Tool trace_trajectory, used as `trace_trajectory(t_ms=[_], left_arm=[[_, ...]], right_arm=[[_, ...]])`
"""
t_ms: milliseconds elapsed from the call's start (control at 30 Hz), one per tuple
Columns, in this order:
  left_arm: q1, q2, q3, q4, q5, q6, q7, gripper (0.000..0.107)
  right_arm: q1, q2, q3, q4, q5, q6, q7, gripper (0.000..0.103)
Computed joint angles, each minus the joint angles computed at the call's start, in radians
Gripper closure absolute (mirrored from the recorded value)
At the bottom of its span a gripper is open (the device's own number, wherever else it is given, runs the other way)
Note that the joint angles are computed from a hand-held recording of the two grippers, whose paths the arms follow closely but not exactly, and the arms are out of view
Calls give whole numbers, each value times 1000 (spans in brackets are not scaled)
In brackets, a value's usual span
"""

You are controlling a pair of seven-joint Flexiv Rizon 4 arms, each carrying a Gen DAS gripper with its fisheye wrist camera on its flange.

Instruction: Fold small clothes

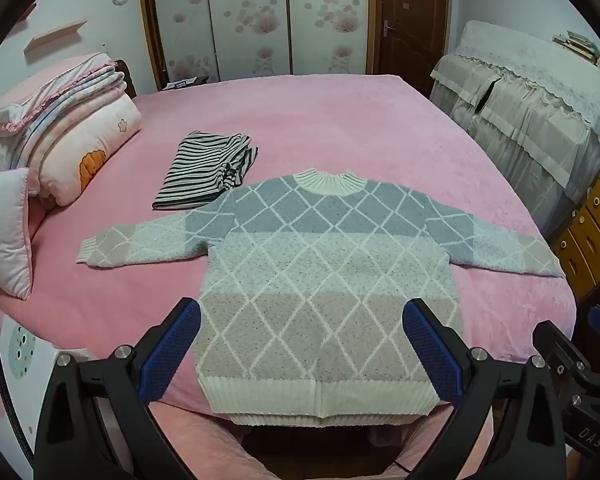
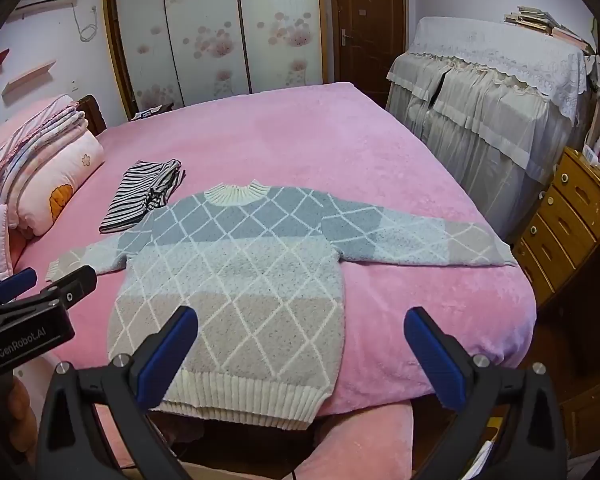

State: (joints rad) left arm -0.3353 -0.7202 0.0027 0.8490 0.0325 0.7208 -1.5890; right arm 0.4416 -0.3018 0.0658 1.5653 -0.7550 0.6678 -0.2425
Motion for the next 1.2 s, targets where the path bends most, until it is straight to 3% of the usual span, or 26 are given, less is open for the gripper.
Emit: trace_trajectory(t_ms=[1200], left_arm=[[8, 5, 0, 8, -2, -4, 3, 6]], right_arm=[[4, -17, -6, -20, 14, 20, -18, 0]])
